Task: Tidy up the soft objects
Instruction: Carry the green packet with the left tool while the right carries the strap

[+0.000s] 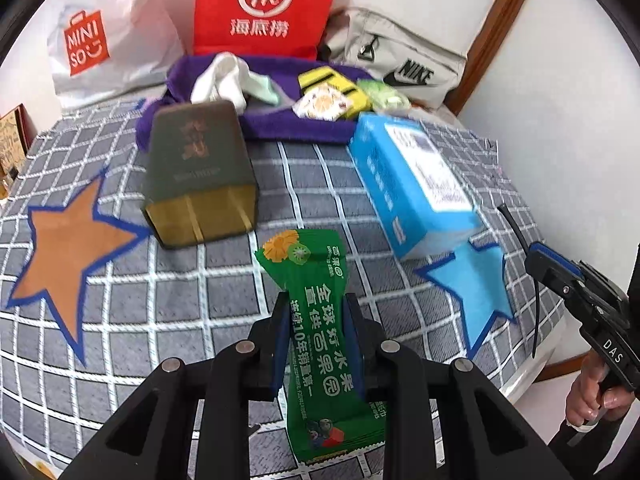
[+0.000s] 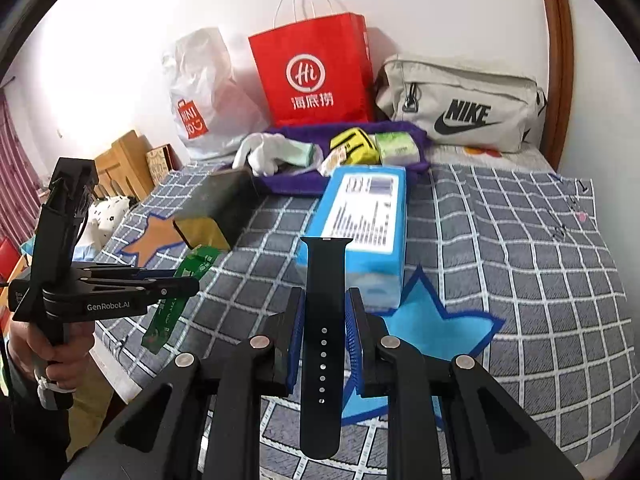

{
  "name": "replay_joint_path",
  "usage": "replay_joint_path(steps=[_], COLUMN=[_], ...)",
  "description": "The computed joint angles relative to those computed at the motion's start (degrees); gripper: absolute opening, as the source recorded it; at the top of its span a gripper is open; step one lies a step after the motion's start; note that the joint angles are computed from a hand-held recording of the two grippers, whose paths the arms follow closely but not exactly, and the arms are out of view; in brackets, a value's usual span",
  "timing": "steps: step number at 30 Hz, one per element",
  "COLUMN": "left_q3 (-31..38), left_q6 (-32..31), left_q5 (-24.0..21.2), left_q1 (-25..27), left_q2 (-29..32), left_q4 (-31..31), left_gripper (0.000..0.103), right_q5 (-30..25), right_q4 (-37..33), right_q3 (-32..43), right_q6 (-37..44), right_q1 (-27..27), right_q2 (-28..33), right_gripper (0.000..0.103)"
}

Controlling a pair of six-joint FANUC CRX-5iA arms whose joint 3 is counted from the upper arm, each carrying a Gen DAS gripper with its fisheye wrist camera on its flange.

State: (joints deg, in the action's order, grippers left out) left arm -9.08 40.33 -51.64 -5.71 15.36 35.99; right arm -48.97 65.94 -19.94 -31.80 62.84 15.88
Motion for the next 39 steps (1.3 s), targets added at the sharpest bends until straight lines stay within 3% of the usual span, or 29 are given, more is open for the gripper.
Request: replay_joint_path(steps=[23,39], left_q3=[10.31,20.97], left_q6=[2.55,6.38], left_q5=[-1.43,-1.98], left_q1=[1.77,0.07], left_q2=[3.83,10.44], left_q4=[4.23,3.41], left_gripper=[0.024,0.024], right_q5=[-2.26,0.14], right_q4=[0.95,1.59], right_q3=[3.64,5.87], right_q6=[5.61,10.48], right_q1=[-4.35,-9.37], right_q2=[-1.34,-1.55], right_gripper=[0.02,0.02])
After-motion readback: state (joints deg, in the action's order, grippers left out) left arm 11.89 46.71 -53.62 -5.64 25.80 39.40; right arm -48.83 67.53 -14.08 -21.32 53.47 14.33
